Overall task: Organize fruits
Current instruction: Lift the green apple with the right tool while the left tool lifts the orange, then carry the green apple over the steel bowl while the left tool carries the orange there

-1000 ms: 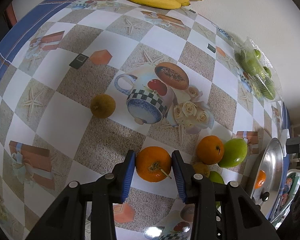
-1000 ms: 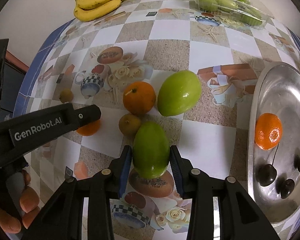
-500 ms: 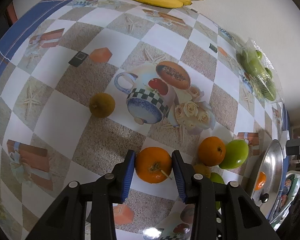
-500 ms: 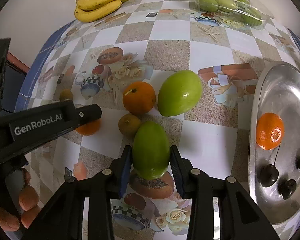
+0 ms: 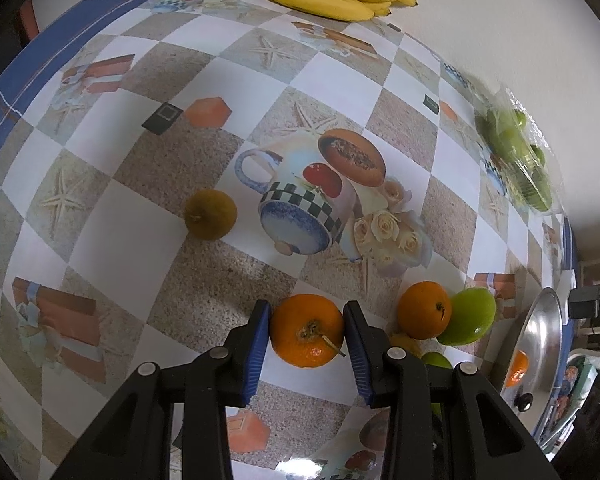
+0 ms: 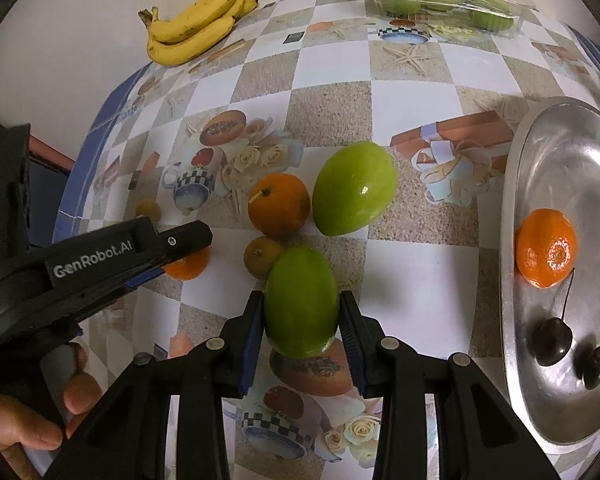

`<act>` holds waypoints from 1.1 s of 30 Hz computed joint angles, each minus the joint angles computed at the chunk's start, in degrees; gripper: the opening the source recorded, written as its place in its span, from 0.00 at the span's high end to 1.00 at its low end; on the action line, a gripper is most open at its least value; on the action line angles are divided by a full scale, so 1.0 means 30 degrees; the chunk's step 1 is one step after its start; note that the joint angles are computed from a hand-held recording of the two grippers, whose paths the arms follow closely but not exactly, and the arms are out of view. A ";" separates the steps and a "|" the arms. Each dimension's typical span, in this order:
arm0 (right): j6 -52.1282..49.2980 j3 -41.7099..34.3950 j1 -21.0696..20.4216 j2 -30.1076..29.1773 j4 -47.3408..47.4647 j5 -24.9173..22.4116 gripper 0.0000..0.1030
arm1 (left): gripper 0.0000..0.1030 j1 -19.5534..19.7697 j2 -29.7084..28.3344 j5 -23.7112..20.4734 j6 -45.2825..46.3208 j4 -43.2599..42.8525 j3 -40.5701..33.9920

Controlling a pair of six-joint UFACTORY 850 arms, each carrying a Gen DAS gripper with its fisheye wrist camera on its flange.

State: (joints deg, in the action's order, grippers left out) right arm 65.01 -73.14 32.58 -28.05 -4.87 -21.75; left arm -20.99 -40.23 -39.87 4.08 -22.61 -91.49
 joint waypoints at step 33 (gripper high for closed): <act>0.9243 0.3601 -0.0609 0.4007 -0.6677 0.0702 0.63 | 0.62 -0.0906 0.1571 0.1081 0.0785 -0.1006 0.0574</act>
